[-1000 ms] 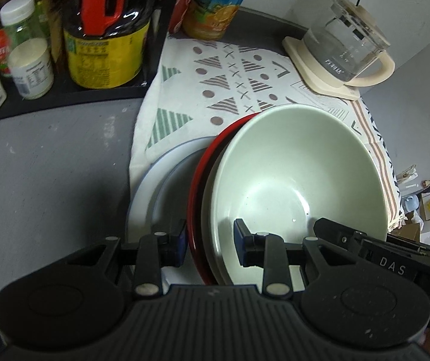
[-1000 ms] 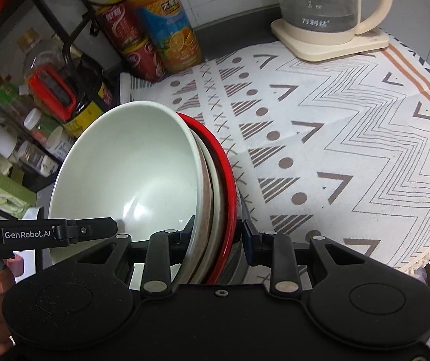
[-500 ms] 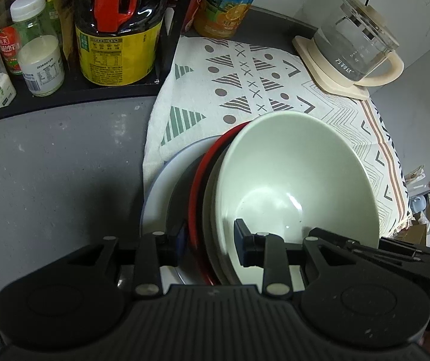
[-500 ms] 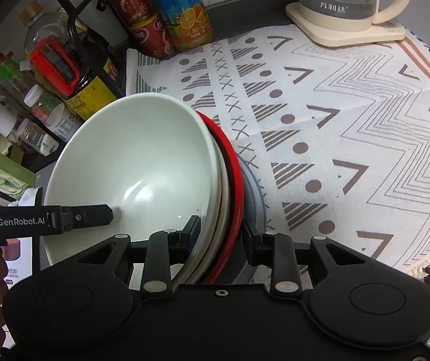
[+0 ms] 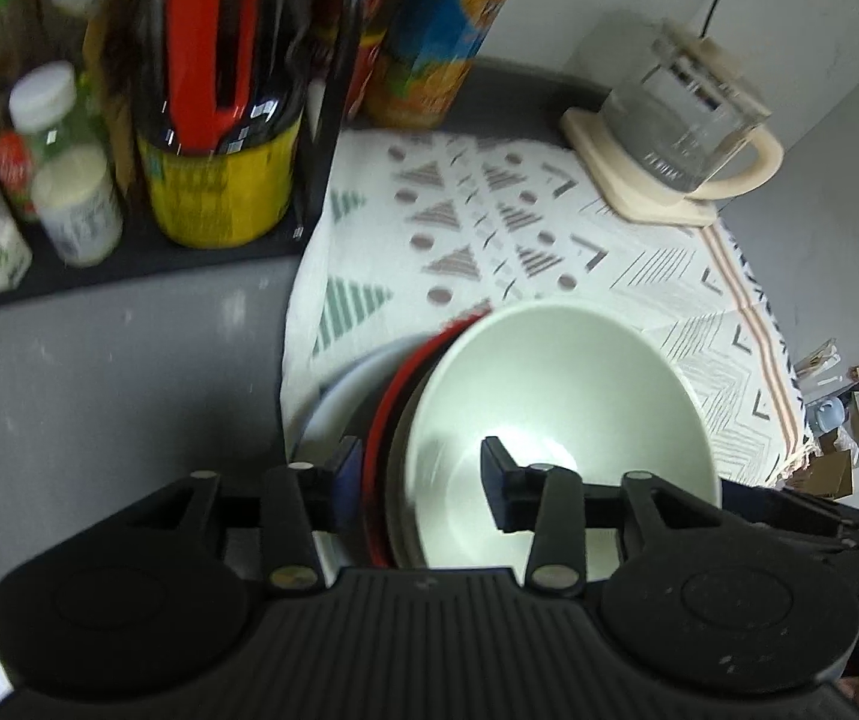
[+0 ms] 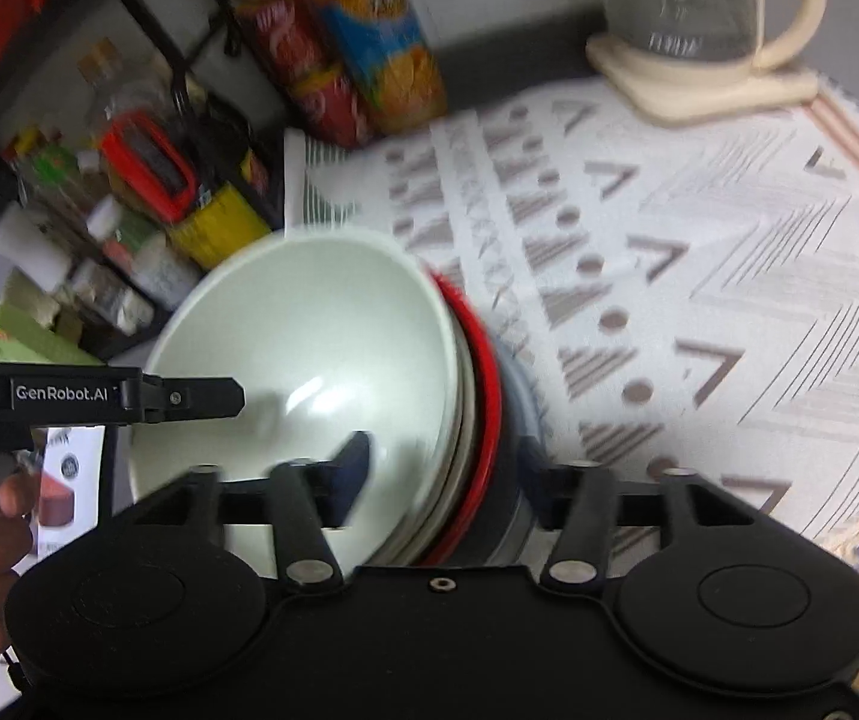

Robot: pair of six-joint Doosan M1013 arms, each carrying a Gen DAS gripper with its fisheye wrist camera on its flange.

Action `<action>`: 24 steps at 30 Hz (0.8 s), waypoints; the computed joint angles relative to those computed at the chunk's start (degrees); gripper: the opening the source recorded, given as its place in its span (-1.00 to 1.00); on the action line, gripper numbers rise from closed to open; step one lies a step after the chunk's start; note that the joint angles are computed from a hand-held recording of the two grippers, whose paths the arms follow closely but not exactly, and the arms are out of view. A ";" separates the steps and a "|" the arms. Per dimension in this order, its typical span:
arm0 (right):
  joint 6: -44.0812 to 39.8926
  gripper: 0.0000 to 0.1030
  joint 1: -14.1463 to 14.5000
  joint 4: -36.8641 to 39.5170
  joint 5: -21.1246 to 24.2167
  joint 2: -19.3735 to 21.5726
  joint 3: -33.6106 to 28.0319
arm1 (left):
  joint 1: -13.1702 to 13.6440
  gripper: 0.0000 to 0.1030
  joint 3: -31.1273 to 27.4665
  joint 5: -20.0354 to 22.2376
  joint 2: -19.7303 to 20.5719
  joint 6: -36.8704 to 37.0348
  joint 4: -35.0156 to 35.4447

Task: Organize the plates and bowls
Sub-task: 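Lower the nested bowls onto the plate stack and open both grippers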

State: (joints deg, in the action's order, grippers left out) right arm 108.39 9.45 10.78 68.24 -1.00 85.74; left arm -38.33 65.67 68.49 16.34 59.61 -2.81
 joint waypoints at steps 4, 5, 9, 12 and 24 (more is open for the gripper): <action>2.42 0.26 -0.64 -1.71 -2.06 -1.24 0.34 | -0.22 0.11 -0.85 -0.80 0.16 1.65 0.41; 2.85 0.31 -0.81 -2.07 -2.33 -1.65 0.58 | -0.41 0.21 -1.09 -0.85 0.19 1.26 0.97; 3.37 0.55 -1.67 -3.02 -3.27 -3.46 1.95 | -1.25 0.56 -0.79 -2.82 -0.61 -0.55 3.31; 4.65 0.70 -2.48 -3.83 -4.90 -4.78 3.03 | -2.07 0.62 -0.88 -3.29 -1.17 -3.10 6.81; 7.35 0.99 -3.99 -11.48 -5.13 -10.74 5.42 | -7.39 0.72 1.86 -1.78 -5.54 -14.27 15.99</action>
